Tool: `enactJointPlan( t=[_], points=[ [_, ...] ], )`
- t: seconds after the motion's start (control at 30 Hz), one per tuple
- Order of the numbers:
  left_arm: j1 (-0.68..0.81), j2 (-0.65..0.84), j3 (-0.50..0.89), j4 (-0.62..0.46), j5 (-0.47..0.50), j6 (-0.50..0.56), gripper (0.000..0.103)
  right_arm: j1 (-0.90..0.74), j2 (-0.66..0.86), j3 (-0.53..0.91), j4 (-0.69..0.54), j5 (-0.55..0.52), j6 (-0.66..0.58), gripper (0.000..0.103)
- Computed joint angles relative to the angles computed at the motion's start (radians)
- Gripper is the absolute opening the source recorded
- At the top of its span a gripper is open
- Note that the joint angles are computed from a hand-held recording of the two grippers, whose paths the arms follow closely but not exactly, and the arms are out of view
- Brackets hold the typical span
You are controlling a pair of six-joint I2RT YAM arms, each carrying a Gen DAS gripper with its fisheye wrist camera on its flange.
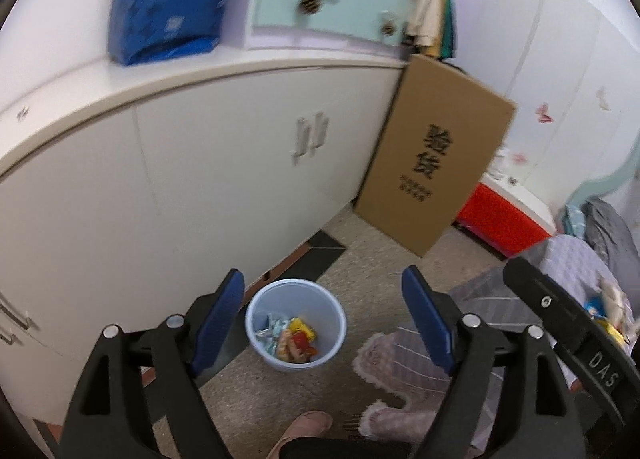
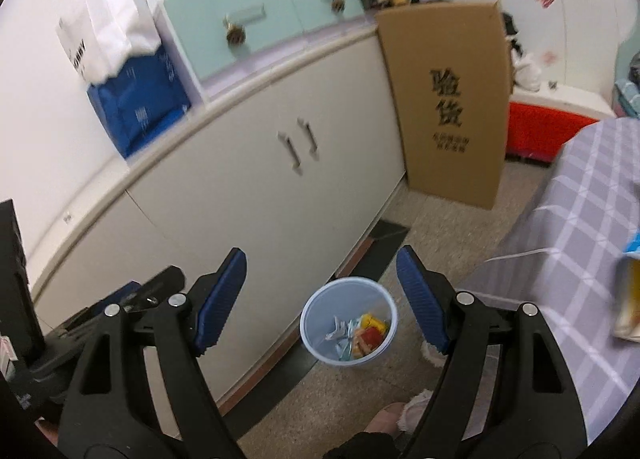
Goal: Collect trash
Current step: 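Return both tools to the table and grasp the blue tube with the right tool, then grasp the yellow-white box with the left tool while the right holds the tube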
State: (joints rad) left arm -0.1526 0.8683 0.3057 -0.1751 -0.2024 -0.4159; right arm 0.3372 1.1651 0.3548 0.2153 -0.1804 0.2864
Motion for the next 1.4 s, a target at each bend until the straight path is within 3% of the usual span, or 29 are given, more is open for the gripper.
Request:
enactJointPlan(
  t=[0.2,0.37,0.53,0.67,0.9,1.03,1.1,1.27,1.33,1.4],
  points=[
    [-0.417,0.019,0.088,-0.088,-0.219,-0.144,0.082,-0.287,-0.369,-0.044,-0.291,-0.153,-0.11,0.079],
    [-0.678,0.198,0.193,-0.051,-0.276,-0.222,0.083,-0.747,-0.501,-0.024,-0.53,-0.443,-0.328,0.079],
    [-0.839,0.442,0.321,0.009,-0.287,-0.247,0.083,-1.234,-0.342,0.047,-0.676,-0.683,-0.675,0.08],
    [-0.914,0.55,0.381,0.002,-0.333,-0.266,0.083,-1.43,-0.157,0.109,-0.721,-0.699,-0.878,0.081],
    [-0.936,0.629,0.415,-0.024,-0.342,-0.309,0.083,-1.474,0.044,0.148,-0.716,-0.612,-1.08,0.08],
    [-0.933,0.627,0.408,-0.042,-0.341,-0.328,0.083,-1.388,0.065,0.127,-0.692,-0.559,-1.083,0.054],
    [-0.926,0.623,0.401,-0.038,-0.335,-0.327,0.083,-1.334,0.082,0.118,-0.66,-0.516,-1.065,0.046],
    [-0.91,0.627,0.398,-0.017,-0.308,-0.313,0.083,-1.249,0.127,0.129,-0.614,-0.461,-1.029,0.042],
    [-0.906,0.641,0.408,-0.003,-0.29,-0.304,0.083,-1.222,0.136,0.135,-0.583,-0.431,-1.006,0.022],
    [-0.903,0.653,0.413,0.024,-0.27,-0.288,0.083,-1.228,0.152,0.153,-0.583,-0.424,-1.005,0.017]
  ],
)
